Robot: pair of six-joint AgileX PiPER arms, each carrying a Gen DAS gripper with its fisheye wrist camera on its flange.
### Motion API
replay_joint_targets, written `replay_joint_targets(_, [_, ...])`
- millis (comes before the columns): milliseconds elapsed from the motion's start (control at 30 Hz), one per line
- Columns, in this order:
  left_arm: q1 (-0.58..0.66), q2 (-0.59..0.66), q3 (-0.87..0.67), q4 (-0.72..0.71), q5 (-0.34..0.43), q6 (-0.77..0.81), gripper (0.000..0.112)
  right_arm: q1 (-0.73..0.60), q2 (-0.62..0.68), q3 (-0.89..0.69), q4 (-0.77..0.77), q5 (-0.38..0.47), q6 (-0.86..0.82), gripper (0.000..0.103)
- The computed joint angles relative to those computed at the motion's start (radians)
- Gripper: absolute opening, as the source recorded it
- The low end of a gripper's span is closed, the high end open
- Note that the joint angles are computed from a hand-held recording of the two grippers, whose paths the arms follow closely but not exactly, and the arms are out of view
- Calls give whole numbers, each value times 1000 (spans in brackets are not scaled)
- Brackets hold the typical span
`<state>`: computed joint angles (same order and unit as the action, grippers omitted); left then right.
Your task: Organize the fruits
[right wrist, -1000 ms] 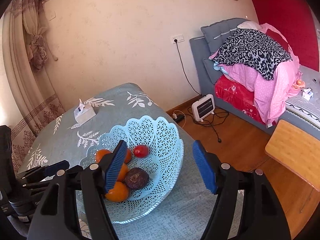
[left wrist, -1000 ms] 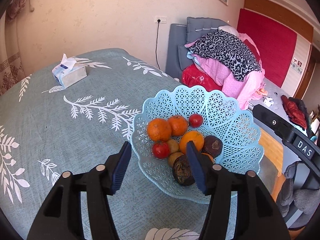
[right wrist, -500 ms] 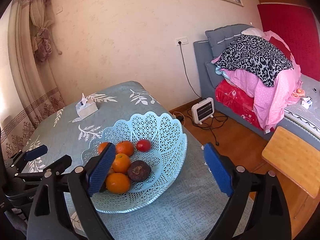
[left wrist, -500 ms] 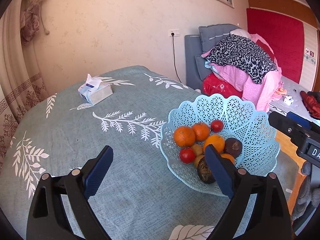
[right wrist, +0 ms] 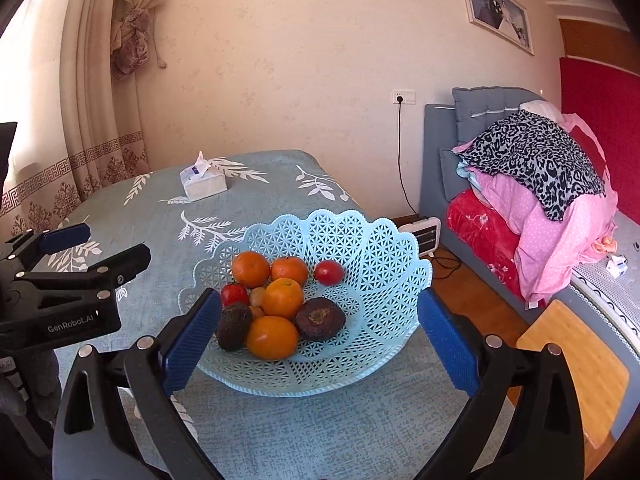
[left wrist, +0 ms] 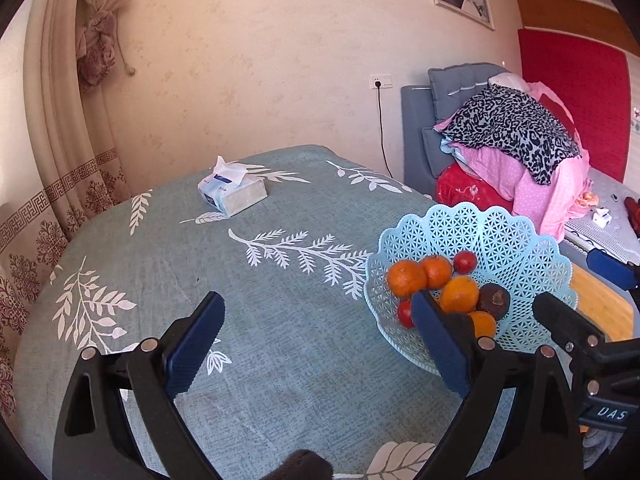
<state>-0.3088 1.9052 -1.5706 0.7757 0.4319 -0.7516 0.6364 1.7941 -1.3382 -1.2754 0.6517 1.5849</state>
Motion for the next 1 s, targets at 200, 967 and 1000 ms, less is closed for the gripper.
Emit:
replay_joint_targets(200, [-1, -21, 34, 34, -1, -37, 94, 24, 22, -23, 8, 13, -28, 99])
replay_joint_targets(967, [-33, -73, 125, 267, 10, -250, 98, 74, 60, -56, -14, 91, -24, 99])
replay_joint_targets(1000, [-34, -72, 125, 266, 11, -250, 98, 74, 60, -56, -12, 92, -25, 99])
